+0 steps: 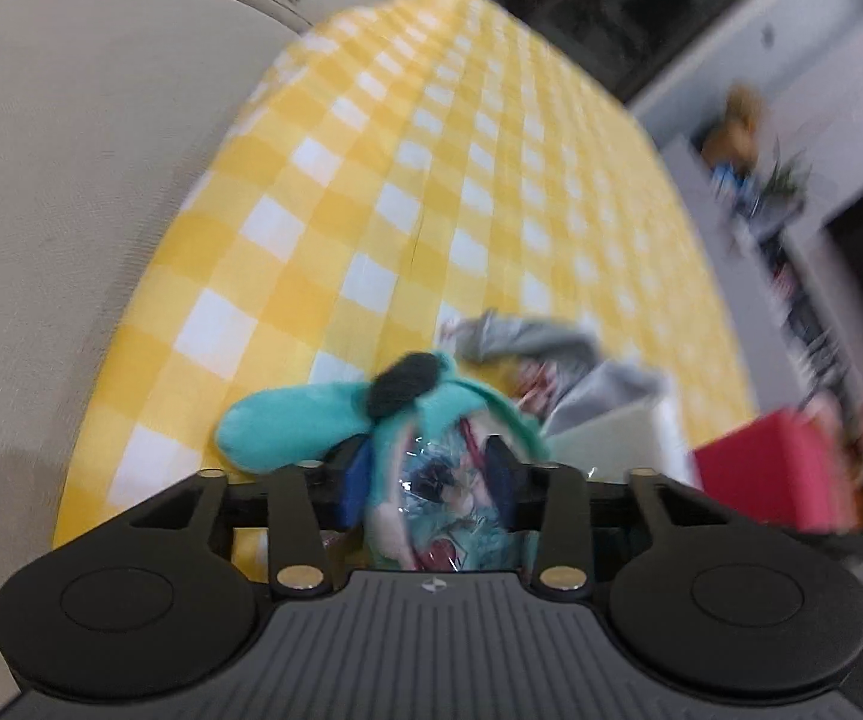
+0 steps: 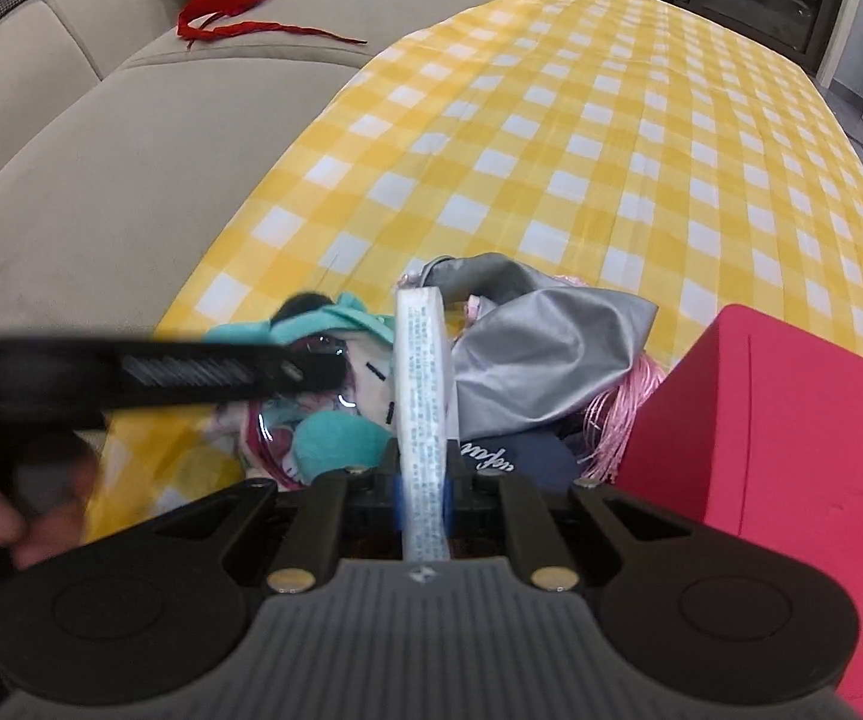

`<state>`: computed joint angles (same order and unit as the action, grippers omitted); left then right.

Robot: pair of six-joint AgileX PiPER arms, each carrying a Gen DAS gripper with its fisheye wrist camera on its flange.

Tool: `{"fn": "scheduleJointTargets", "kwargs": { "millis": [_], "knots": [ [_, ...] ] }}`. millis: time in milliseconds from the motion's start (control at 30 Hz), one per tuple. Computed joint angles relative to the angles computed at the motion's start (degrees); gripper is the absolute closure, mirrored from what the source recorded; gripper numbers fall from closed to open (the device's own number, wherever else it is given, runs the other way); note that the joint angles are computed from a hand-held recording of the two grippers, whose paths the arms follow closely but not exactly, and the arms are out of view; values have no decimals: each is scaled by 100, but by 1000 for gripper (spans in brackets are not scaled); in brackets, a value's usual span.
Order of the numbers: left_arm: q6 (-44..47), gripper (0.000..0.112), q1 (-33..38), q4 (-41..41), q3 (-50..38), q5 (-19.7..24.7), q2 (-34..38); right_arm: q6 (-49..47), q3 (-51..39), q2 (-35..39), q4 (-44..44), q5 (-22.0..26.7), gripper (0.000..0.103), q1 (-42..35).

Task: Organize soft objects
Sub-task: 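Close left gripper on teal plush doll while right gripper holds white tube, then carry teal plush with left gripper while right gripper carries tube into white box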

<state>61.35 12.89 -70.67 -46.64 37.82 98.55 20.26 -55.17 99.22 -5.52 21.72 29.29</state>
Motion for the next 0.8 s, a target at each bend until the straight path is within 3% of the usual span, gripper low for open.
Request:
{"fn": "scheduleJointTargets", "kwargs": {
  "millis": [100, 133, 233, 333, 467, 500, 533, 667, 800],
  "knots": [
    [487, 74, 765, -824, 305, 1190, -56, 52, 25, -3, -131, -22, 94, 36],
    [397, 74, 849, -842, 331, 1338, -35, 55, 26, 7, -148, -26, 94, 46],
    [70, 74, 754, -697, 366, 1125, -31, -57, 42, 11, -24, -69, 94, 26],
    [-236, 74, 783, -749, 303, 1305, 180, -254, 22, 11, 177, -43, 94, -17],
    [-710, 74, 329, -170, 173, 765, 188, -514, 18, 27, 424, -58, 94, -56],
    [-636, 75, 275, -266, 249, 660, 183, -543, 9, 34, 447, -51, 94, -61],
    [-578, 84, 232, -363, 341, 491, 116, -540, 12, 34, 434, -52, 94, -55],
    [-347, 87, 285, -620, 574, 346, -24, -617, 2, 47, 403, -36, 94, -51],
    [-451, 91, 6, -422, 731, -108, -540, -1052, 16, -34, 845, 6, 88, -152]
  ]
}}
